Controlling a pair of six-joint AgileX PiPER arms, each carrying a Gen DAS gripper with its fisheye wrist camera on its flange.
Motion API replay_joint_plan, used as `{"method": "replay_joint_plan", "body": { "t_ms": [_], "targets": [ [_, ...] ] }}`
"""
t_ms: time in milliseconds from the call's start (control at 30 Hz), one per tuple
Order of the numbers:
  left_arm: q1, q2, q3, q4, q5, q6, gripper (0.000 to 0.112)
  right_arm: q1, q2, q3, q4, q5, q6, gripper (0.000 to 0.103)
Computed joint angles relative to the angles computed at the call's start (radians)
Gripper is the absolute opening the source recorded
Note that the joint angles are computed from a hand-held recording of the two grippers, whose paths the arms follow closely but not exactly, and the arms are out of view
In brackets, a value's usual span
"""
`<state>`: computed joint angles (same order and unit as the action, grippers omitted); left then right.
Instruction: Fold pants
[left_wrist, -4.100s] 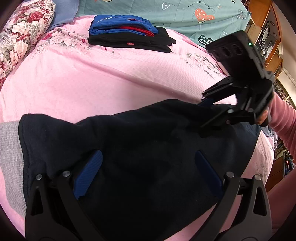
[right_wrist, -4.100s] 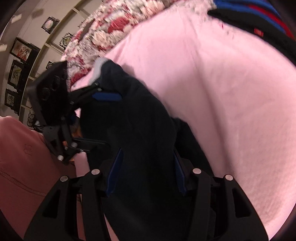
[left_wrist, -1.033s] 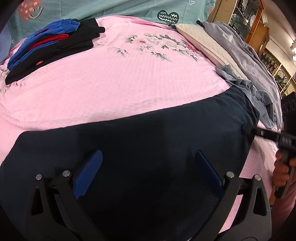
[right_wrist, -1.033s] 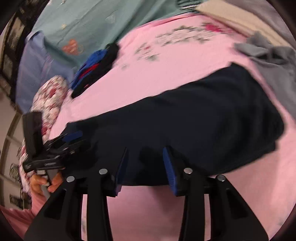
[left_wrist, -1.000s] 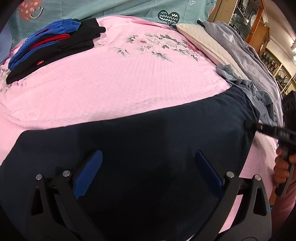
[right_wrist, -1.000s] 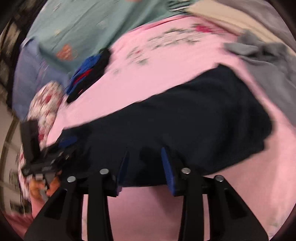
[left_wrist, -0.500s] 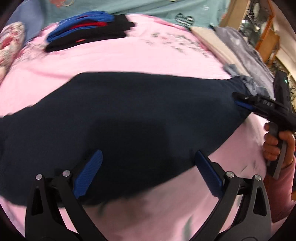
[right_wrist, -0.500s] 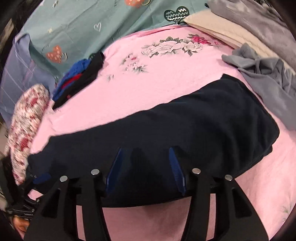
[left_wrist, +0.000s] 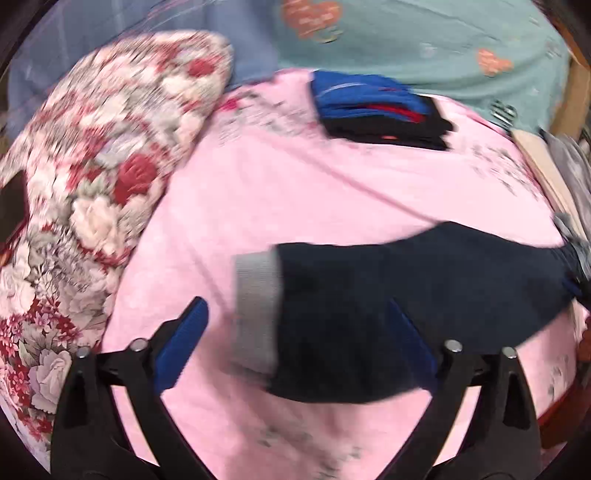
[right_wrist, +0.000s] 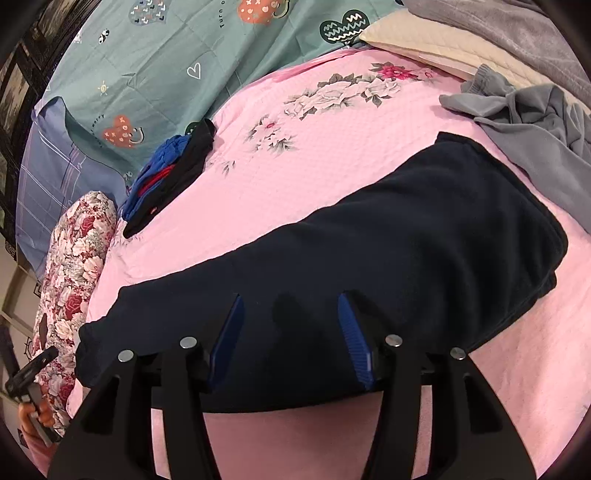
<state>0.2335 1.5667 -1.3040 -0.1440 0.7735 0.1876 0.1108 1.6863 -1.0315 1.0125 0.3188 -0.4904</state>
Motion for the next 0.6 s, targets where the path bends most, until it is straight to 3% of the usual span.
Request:
{"method": "replay_joint_plan", "body": {
  "t_ms": [100,267,367,467,600],
  "targets": [
    [0.112,0.123,-0.11,-0.143,0.117,0.093,0.067,-0.009,-0.003,0.011,0.065,0.006,-0.06,0.055],
    [0.144,0.274,-0.223,-0.168,0.197,0.115,0.075,-0.013,-0.003,0.011,0.094,0.015,-0.088,0.056],
    [0.143,0.318,-0.227,-0.222,0.205,0.155,0.077,-0.015,-0.002,0.011,0.103,0.018,-0.097,0.057],
    [0.163,0.335,-0.233,-0.301,0.233,0.219,0.054,-0.016,-0.002,0.012,0.113,0.02,-0.107,0.057],
    [0.118,0.255,-0.145,-0.227,0.105,0.22,0.027,-0.018,-0.003,0.016,0.132,0.021,-0.123,0.057]
  ]
}}
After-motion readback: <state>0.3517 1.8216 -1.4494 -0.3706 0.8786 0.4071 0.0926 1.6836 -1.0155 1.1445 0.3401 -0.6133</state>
